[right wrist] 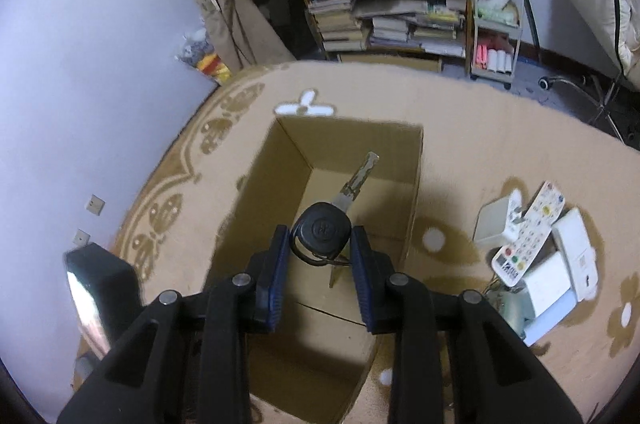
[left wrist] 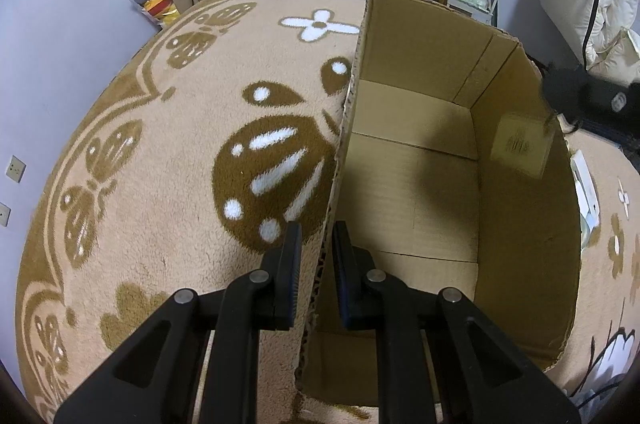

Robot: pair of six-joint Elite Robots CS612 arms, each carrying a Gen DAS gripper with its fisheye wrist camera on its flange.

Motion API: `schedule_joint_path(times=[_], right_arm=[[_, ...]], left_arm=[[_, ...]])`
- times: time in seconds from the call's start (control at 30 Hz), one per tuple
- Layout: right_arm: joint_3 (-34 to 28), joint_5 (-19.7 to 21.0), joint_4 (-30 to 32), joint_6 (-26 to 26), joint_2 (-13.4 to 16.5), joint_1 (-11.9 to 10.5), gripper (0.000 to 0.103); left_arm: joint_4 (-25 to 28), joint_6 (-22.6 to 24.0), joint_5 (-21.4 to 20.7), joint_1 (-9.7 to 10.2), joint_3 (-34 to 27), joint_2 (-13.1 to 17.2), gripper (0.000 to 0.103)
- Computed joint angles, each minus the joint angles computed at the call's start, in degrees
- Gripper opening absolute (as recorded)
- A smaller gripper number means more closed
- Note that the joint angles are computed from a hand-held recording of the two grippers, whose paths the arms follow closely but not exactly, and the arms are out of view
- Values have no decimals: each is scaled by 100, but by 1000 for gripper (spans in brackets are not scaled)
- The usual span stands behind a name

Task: Organize rigid objects
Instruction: 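Carry the car key over the box and open the right tool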

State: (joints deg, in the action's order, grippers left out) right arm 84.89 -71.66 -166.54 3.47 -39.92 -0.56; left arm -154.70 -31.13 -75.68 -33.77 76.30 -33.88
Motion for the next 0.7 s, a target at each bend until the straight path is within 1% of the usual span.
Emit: schedule_joint_path(times=[0.1, 0.27, 0.43, 0.47, 0.5, 0.53, 0.57, 0.63, 0.67, 0.7], right_arm=[[-38, -102, 117, -64, 59, 34, 32], [-65, -83, 279, -60, 96, 31, 33], [-25, -227, 146, -190, 69, 55, 33], [-15, -228, 134, -209, 56, 54, 36], [-2, -225, 119, -226, 40, 49, 44], [16, -230, 100, -240, 22, 45, 49], [35, -252, 81, -264, 0, 41, 56], [93, -297, -1, -320, -48, 32, 59], [124, -327, -55, -328, -73, 27, 63], [156, -325, -55, -358, -108, 10, 70]], left_arm=[[24, 3, 4, 1, -10, 4, 14], [12, 13, 14, -1, -2, 2, 14], [30, 11, 23, -4, -8, 2, 14], [39, 8, 42, -10, -9, 1, 14], [43, 0, 64, -16, -5, -2, 14], [32, -19, 77, -19, 2, -6, 14], [28, -19, 75, -16, 7, -10, 14], [20, -20, 65, -10, 10, -11, 14], [17, -27, 54, -7, 10, -12, 14], [10, -40, 49, -6, 13, -15, 14]])
